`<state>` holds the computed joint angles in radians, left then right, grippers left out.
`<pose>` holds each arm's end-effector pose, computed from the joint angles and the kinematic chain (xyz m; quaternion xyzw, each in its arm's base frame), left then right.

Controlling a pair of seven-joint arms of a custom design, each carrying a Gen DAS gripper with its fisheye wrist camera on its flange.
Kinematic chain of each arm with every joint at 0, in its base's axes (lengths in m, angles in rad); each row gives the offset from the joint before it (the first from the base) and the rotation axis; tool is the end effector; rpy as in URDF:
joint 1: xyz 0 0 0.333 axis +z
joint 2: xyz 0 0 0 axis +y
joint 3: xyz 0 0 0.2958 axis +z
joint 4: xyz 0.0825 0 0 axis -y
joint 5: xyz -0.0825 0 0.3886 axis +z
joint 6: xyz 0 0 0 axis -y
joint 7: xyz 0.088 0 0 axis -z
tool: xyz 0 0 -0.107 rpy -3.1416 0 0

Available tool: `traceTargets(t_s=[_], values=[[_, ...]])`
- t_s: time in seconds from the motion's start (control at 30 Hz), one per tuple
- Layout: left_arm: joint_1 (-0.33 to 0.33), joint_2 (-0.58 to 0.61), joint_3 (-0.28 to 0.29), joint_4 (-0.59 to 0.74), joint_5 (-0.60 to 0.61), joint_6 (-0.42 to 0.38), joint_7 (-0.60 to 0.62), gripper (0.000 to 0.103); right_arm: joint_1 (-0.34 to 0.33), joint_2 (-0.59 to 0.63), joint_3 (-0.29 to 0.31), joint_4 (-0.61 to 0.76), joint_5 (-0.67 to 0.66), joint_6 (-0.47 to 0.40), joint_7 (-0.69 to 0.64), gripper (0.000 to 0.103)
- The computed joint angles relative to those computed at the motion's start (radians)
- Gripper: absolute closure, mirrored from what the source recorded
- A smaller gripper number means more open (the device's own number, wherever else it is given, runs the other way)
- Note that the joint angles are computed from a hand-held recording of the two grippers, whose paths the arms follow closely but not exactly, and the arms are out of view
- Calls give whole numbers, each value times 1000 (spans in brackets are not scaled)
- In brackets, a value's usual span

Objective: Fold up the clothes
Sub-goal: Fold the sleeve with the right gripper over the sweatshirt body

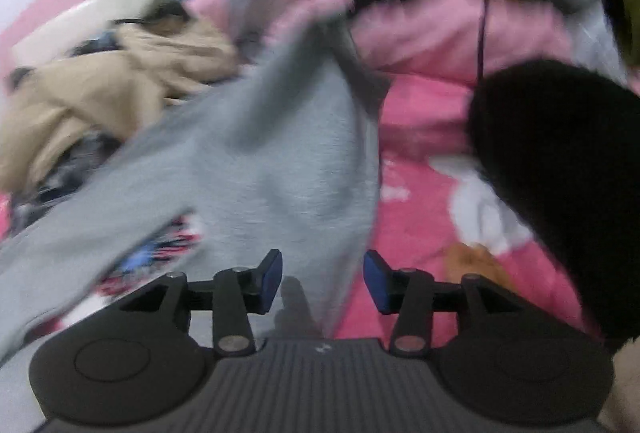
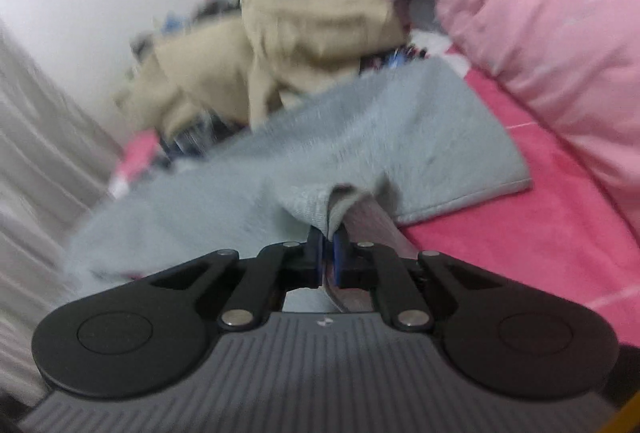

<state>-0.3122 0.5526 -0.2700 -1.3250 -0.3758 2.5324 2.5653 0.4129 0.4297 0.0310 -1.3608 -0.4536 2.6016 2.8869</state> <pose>0.6576 -0.3682 0.4810 -0.1468 0.9124 -0.3504 0.1522 0.6604 0.3186 0.5517 -0.4270 0.7988 -0.1399 0.4001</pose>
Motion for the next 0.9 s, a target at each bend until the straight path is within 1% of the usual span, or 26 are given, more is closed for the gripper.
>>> traceTargets(t_s=[0.03, 0.1, 0.13, 0.2, 0.3, 0.33, 0.37, 0.4, 0.43, 0.47, 0.5, 0.53, 0.57, 0.63, 0.67, 0.7, 0.73, 0.77, 0.8, 0.83, 0.9], values=[[-15, -1, 2, -9, 26, -2, 18, 57, -9, -63, -3, -77, 8, 43, 35, 100], [-32, -16, -7, -62, 57, 40, 95, 56, -40, -180, 8, -228, 54, 132, 100, 100], [-42, -28, -9, -99, 74, 80, 135, 55, -53, -223, 13, -285, 73, 157, 123, 100], [-59, -53, -10, -183, 102, 182, 208, 53, -73, -295, 20, -382, 98, 184, 169, 100], [-93, -67, 5, -278, 156, 348, 285, 54, -92, -356, 28, -491, 123, 231, 249, 100], [-102, -66, 10, -294, 166, 387, 297, 59, -96, -374, 29, -526, 123, 250, 281, 100], [-109, -63, 16, -291, 164, 397, 289, 67, -99, -383, 30, -547, 113, 267, 312, 100], [-123, -58, 29, -286, 167, 406, 270, 88, -101, -387, 31, -559, 98, 280, 339, 100], [-152, -51, 65, -270, 179, 411, 219, 94, -103, -392, 33, -570, 88, 294, 358, 100], [-156, -46, 73, -252, 173, 402, 186, 94, -106, -396, 35, -573, 83, 302, 361, 100], [-140, -46, 59, -233, 150, 385, 165, 95, -108, -399, 37, -570, 79, 307, 359, 100], [-119, -52, 40, -212, 120, 352, 144, 96, -110, -401, 38, -567, 75, 312, 357, 100], [-84, -58, 10, -178, 73, 282, 127, 96, -112, -405, 40, -561, 72, 306, 344, 100], [-1, -56, -51, -75, -45, 54, 99, 96, -115, -421, 45, -547, 116, 258, 264, 100], [27, -48, -64, -27, -84, -51, 93, 96, -115, -430, 48, -540, 185, 208, 181, 100], [42, -38, -65, 12, -101, -143, 93, 96, -115, -437, 49, -529, 253, 149, 98, 100], [52, -23, -62, 52, -111, -226, 89, 95, -113, -436, 49, -504, 311, 62, 25, 98], [47, -7, -51, 81, -100, -280, 82, 94, -112, -428, 50, -471, 347, -37, -17, 96], [39, 24, -39, 130, -77, -362, 68, 90, -112, -416, 50, -433, 369, -135, -40, 96], [28, 64, -27, 191, -51, -450, 49, 89, -113, -409, 50, -409, 377, -203, -44, 96], [12, 126, -12, 287, -19, -580, 12, 83, -114, -416, 49, -400, 360, -244, -22, 95]])
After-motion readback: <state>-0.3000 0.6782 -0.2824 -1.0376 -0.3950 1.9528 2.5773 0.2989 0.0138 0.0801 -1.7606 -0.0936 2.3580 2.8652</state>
